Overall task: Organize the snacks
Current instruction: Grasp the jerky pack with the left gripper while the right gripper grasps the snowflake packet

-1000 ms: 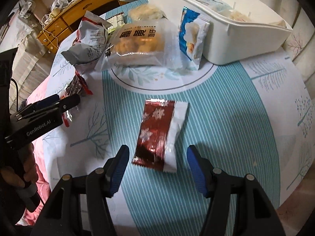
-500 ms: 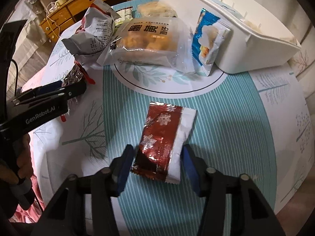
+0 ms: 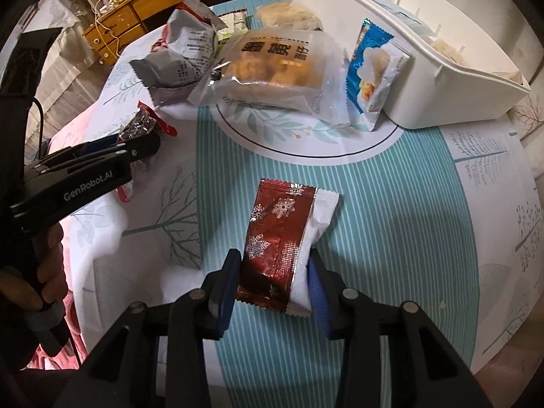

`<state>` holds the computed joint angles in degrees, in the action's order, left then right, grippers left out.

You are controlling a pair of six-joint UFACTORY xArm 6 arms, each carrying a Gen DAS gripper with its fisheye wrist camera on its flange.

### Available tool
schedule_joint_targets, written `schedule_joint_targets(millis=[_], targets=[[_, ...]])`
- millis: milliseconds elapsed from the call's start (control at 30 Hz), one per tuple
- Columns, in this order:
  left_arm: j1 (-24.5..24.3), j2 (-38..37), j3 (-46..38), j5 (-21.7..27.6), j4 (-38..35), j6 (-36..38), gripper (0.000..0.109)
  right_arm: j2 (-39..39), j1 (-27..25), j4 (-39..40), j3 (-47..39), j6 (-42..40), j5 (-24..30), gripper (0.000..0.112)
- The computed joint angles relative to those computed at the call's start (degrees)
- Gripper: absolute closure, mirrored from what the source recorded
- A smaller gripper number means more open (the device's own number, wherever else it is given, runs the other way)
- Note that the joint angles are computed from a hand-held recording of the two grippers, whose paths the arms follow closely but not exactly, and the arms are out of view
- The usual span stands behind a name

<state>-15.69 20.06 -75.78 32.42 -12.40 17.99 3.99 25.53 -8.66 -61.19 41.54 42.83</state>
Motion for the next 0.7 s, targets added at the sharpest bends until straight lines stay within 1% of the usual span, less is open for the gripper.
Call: schedule_joint_targets(millis=[133, 200, 467, 567, 700], targets=[[0.32, -2.54, 1.93, 0.84, 2.24, -2.76, 0.062, -0.74, 0.22, 0.6, -0.34, -1.17, -0.1, 0.074], [0.51, -3.67, 2.52, 2.09, 3.97, -4.81, 0.062, -1.04, 0.43, 0.69, -0.58, -1.72, -0.37, 0.074], [0.89, -10.03, 5.62, 7.0, 5.13, -8.98, 0.062, -4.25, 0.53, -0.65, 0.1, -3.18, -2.72, 0.074], [0.45, -13.43, 7.4, 9.92, 5.48, -10.91, 0.062, -4.88, 0.24, -1.18, -0.12, -4.5, -3.86, 0.074], [-0.23, -18.95, 11.3, 12.05, 4.59, -15.24, 0.062, -6.18, 0.06, -1.09, 0.3, -7.49, -5.58, 0.074]])
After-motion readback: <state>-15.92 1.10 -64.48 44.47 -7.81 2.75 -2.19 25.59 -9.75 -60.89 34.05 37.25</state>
